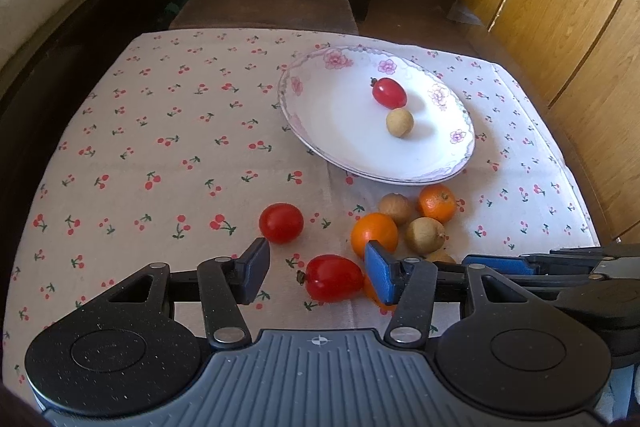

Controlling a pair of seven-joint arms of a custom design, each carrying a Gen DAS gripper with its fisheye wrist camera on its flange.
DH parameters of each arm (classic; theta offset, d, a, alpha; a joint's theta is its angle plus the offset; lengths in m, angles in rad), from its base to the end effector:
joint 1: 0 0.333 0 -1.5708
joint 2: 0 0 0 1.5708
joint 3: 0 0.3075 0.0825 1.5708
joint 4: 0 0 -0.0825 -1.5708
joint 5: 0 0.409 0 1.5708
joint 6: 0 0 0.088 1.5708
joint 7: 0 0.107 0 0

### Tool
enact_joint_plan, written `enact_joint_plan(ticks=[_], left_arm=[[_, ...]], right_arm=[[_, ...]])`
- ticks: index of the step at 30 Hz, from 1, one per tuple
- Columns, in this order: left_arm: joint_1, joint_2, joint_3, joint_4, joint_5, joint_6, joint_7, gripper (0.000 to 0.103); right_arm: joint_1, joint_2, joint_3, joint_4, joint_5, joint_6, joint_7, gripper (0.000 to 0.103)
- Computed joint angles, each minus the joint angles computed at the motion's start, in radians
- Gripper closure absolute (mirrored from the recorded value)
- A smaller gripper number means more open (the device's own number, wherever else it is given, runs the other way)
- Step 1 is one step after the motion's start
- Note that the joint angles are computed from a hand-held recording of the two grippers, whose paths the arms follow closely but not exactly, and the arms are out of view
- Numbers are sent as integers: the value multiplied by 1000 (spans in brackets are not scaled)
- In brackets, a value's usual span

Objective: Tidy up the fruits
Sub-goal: 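Close the right tool on another brown kiwi in the cluster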

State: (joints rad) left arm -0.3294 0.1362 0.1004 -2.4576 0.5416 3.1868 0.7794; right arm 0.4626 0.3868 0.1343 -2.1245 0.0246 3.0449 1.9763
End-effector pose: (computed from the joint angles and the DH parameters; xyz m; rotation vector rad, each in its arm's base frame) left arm 0.5038 -0.1662 0.2735 -1.9577 1.9398 -0.7192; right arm 0.5239 0.3508 0.2595 -1.9721 1.7070 -0.1297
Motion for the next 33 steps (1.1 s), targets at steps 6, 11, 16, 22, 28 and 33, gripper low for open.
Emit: enact_joint_plan(ticks=[6, 11, 16, 22, 28, 33], left_arm=[[61, 2, -66, -4, -80, -7, 59, 42], [140, 8, -162, -8, -216, -8, 166, 41], [129, 15, -158, -2, -282, -20, 207, 41], [266, 28, -315, 2, -456, -22, 343, 36], [229, 42, -300, 14, -509, -12, 399, 36], [243, 51, -319, 19, -559, -8, 434, 35]], right_arm=[[-55, 10, 58, 9, 42, -9, -52, 73], [-28, 3, 30, 7, 38, -15, -53, 73], [-27, 11, 32, 14, 36, -15, -62, 73], [-34, 27, 45, 30, 53, -25, -96, 73], [23, 19, -20, 24, -6, -21, -49, 73], [13, 5, -16, 8, -23, -16, -49, 74]])
